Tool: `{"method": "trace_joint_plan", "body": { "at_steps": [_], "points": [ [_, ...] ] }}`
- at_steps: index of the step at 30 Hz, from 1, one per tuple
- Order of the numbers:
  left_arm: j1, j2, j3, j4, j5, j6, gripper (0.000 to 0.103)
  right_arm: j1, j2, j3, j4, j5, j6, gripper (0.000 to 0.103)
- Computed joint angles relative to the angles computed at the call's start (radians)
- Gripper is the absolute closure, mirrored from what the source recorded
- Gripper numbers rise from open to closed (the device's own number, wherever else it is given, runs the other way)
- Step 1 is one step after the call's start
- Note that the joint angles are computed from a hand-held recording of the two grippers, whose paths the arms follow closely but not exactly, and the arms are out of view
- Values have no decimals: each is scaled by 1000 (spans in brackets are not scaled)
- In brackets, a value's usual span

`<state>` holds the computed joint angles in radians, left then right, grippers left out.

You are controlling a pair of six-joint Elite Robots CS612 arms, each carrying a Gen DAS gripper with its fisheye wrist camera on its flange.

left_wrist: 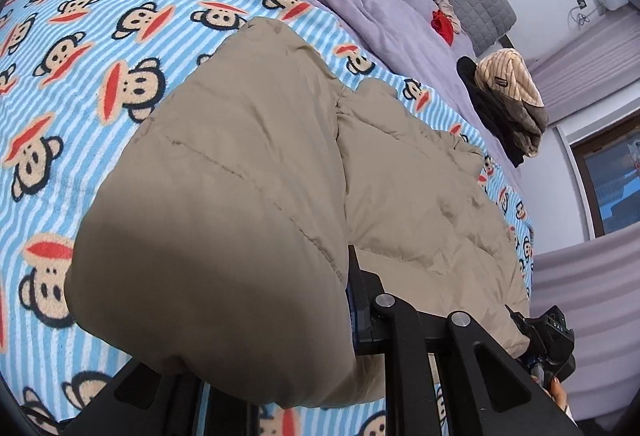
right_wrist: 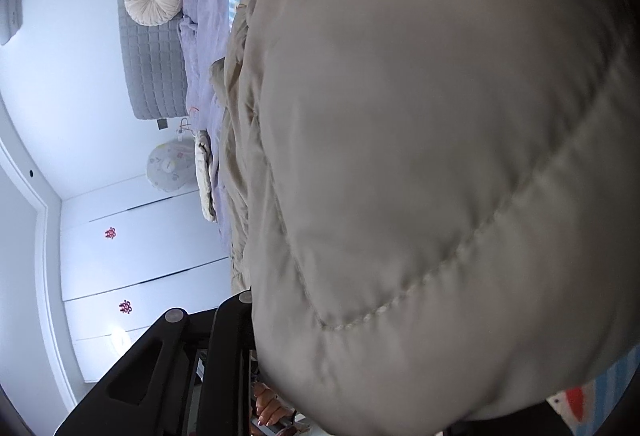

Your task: Fold large clothes

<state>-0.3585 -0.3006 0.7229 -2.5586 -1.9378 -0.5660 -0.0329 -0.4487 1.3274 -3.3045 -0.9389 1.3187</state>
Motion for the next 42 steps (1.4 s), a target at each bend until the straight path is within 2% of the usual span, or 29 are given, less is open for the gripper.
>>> {"method": "trace_joint_plan", "body": {
  "at_steps": [5,9,12,17,19,20,22,23,26,28,30,32,36,38,40,42],
  "points": [
    [-8,-117,220,-34,-18,44,83,-5,-51,94,4,57,-29,80],
    [-7,-193,360,-7,-60,67,83,-6,-90,184,-11,89,-43,80],
    [-8,-240,445,31,-60,98,83,-6,-116,248,-24,104,-32,80],
    [-10,-254,485,89,-50,116,82,0,-141,305,27,90,-40,77],
    [-13,-253,479,116,-43,125,82,-11,-144,296,71,80,-38,70],
    [-13,-256,481,123,-40,137,82,-15,-146,273,121,74,-49,68],
    [-16,-264,475,147,-24,170,82,-14,-160,256,217,57,-97,58],
    [-15,-269,473,159,-19,188,82,-14,-170,249,268,47,-129,57],
    [-12,-292,477,191,4,251,82,-16,-195,244,346,26,-178,50],
    [-9,-312,486,209,32,288,82,-20,-220,259,386,-3,-200,44],
    [-4,-329,497,220,52,304,82,-23,-247,274,428,-46,-217,43],
    [3,-346,510,220,69,303,82,-24,-284,300,465,-123,-226,43],
    [7,-374,536,189,127,286,82,-27,-340,352,453,-266,-186,43],
    [4,-384,543,165,174,270,82,-21,-354,355,454,-328,-178,50],
    [5,-390,547,130,207,245,82,-9,-373,354,494,-386,-203,69],
    [10,-385,540,95,215,216,82,8,-388,374,484,-442,-227,75]
  ]
}}
